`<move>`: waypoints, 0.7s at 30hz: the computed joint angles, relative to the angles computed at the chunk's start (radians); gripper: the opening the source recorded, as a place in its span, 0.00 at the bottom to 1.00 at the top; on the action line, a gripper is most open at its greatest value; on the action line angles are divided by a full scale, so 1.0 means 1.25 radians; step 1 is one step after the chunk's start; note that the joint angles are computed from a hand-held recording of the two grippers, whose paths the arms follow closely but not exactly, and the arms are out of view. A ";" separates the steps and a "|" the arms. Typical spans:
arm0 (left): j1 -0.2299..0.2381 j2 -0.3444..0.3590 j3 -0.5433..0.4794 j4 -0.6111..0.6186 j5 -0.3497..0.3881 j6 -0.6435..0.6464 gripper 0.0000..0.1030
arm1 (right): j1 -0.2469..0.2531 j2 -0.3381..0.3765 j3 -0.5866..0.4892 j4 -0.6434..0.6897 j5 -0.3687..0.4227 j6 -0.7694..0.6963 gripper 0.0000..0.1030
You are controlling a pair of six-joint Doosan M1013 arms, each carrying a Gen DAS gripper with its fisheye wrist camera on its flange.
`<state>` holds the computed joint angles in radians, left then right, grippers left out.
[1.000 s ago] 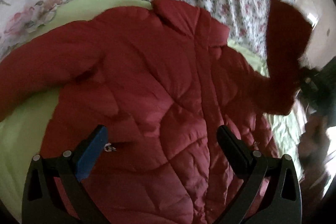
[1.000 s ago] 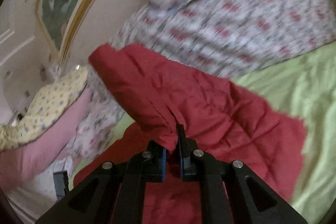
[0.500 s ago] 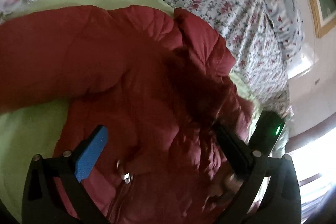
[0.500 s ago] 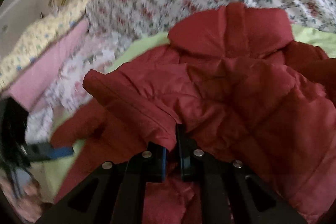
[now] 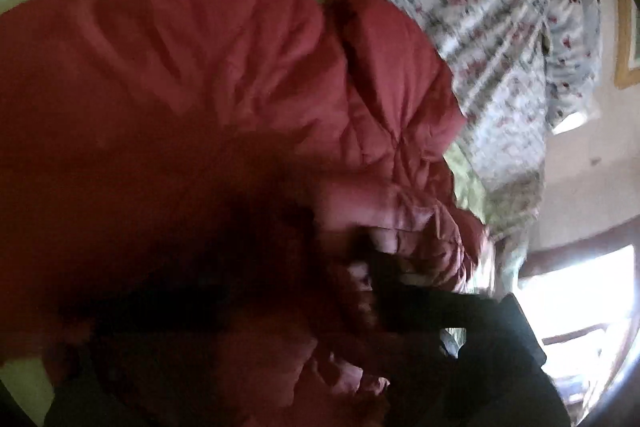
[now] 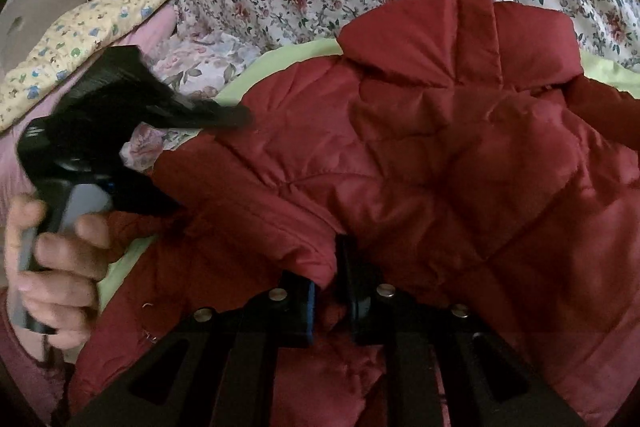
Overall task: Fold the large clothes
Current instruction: 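Fold the held sleeve across the jacket body with the right gripper, then release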
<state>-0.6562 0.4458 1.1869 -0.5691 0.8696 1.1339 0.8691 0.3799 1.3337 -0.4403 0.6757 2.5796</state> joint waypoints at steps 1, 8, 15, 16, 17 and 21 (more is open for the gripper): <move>-0.001 0.002 -0.002 -0.001 0.004 0.007 0.28 | 0.000 0.000 -0.001 0.006 0.005 -0.002 0.16; -0.033 -0.012 -0.016 0.215 0.001 -0.012 0.15 | 0.010 -0.050 0.056 0.040 -0.029 0.037 0.36; -0.068 -0.029 -0.008 0.539 0.008 -0.130 0.15 | 0.022 -0.139 0.133 -0.201 0.060 0.321 0.45; -0.071 -0.028 -0.009 0.560 0.013 -0.139 0.16 | 0.018 -0.144 0.133 -0.220 0.094 0.343 0.46; -0.075 -0.025 -0.009 0.576 0.019 -0.146 0.16 | 0.014 -0.147 0.133 -0.228 0.116 0.355 0.47; -0.091 -0.020 -0.011 0.639 0.050 -0.159 0.19 | -0.024 -0.139 0.123 -0.192 0.143 0.333 0.47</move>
